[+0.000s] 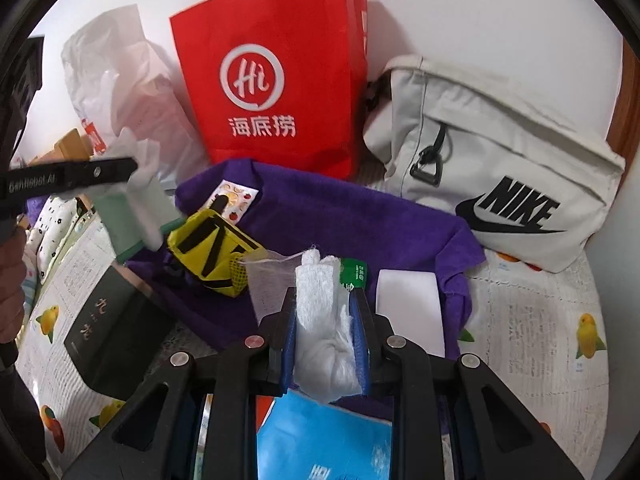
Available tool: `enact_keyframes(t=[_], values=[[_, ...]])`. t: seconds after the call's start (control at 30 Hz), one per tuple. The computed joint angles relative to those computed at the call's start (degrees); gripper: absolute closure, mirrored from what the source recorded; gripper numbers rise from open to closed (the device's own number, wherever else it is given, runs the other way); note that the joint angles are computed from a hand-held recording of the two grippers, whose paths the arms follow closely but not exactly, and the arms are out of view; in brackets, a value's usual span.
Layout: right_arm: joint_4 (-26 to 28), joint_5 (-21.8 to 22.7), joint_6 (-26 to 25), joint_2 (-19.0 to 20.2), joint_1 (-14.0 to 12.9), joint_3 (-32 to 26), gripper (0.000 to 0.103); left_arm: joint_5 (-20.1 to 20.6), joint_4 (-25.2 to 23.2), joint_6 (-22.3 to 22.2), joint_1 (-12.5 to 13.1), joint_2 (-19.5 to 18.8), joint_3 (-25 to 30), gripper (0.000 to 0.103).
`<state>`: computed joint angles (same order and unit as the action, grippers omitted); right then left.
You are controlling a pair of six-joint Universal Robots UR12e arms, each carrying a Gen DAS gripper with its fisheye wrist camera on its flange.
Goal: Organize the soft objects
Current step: 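Lower the glove and tissue onto the towel and open both tools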
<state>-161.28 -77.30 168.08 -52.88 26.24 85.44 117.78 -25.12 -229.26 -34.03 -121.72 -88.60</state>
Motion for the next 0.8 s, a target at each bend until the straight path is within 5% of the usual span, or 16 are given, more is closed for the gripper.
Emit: enact_keyframes(t=[0.63, 0.73, 0.8], values=[[8.3, -0.3, 0.0, 3.2, -0.1, -5.3, 0.078, -8.8, -8.5, 3.9, 3.7, -7.5, 9.3, 0.081], [8.9, 0.0, -0.1, 3.6, -0.1, -5.9, 0.074, -10.2, -6.6, 3.6, 4.1, -7.6, 9.0, 0.067], [9.6, 1.0, 0.2, 3.8, -0.2, -6.3, 0.056, -11.3, -5.4, 4.3, 4.2, -7.6, 8.9, 0.047]])
